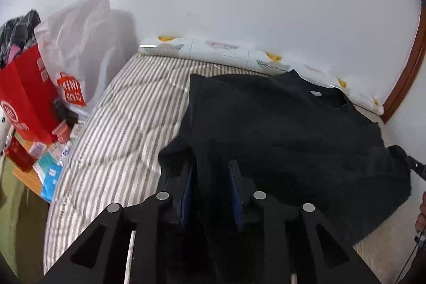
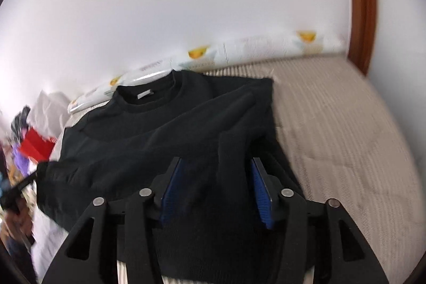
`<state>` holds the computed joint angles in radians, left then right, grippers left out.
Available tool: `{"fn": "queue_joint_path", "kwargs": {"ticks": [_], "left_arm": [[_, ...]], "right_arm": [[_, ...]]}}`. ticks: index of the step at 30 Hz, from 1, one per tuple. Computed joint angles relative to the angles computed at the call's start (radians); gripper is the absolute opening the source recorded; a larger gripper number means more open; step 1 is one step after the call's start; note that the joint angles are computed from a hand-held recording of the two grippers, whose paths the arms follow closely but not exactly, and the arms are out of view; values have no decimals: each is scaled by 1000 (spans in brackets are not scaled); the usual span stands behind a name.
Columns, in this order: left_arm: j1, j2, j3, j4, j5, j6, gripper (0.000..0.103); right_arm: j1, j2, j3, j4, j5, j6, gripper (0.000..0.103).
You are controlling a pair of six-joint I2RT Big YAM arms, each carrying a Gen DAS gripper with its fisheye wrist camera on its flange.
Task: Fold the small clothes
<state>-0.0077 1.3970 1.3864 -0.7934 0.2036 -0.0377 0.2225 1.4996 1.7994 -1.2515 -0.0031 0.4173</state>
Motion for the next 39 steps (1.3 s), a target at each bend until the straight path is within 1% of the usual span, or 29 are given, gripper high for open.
{"fn": "queue_joint_path", "kwargs": {"ticks": [1, 3, 4, 5, 7, 9, 13, 16, 18, 20, 21, 23, 25, 30, 32, 33, 34, 35, 36, 37, 38, 39], "left_arm": [[8, -8, -7, -6, 21, -4, 27], [29, -32, -32, -16, 69, -18, 38], [37, -42, -42, -25, 87, -22, 48], [46, -57, -57, -30, 102, -26, 52], [60, -90, -93, -27, 121, -28, 52], [73, -124, -131, -44, 121, -18, 52], [96, -174, -196, -59, 136, -3, 54], [115, -192, -229, -68, 164, -3, 54], [126, -191, -242, -70, 193, -4, 54], [127, -184, -249, -66, 195, -13, 54], [126, -178, -249, -65, 198, -18, 54], [126, -166, -247, -59, 213, -33, 54], [124, -156, -243, -41, 218, -46, 54], [103, -124, -227, 7, 194, -83, 54], [91, -115, -221, 17, 176, -86, 53], [85, -112, -218, 19, 166, -87, 53], [80, -109, -215, 21, 156, -90, 53], [75, -107, -213, 21, 145, -90, 45], [75, -107, -212, 20, 150, -89, 37], [76, -107, -212, 17, 153, -90, 21], [78, -109, -213, 14, 159, -90, 16], [80, -116, -216, 17, 160, -90, 14]], "right_arm": [[1, -28, -21, -3, 19, 13, 52], [-4, -84, -71, -13, 49, 65, 52], [-10, -106, -93, -30, 52, 87, 52], [-14, -122, -112, -44, 61, 104, 52], [-19, -157, -155, -52, 70, 135, 52], [-24, -182, -191, -54, 59, 159, 52], [-23, -208, -243, -47, 61, 197, 52], [-34, -221, -266, -15, 48, 233, 52], [-44, -212, -266, 7, 10, 255, 52], [-54, -201, -259, 6, -19, 275, 52], [-54, -191, -254, 6, -24, 280, 52], [-49, -162, -230, -19, -6, 284, 52], [-46, -146, -224, -12, -11, 292, 51], [-46, -110, -215, -12, -17, 302, 48], [-47, -102, -223, 2, -31, 314, 46], [-49, -100, -229, 13, -42, 320, 44], [-50, -99, -234, 24, -50, 326, 42], [-50, -98, -234, 27, -49, 327, 40], [-48, -96, -230, 30, -53, 321, 34], [-46, -97, -228, 34, -57, 309, 28], [-43, -99, -224, 33, -56, 296, 26], [-39, -101, -220, 28, -53, 280, 23]]}}
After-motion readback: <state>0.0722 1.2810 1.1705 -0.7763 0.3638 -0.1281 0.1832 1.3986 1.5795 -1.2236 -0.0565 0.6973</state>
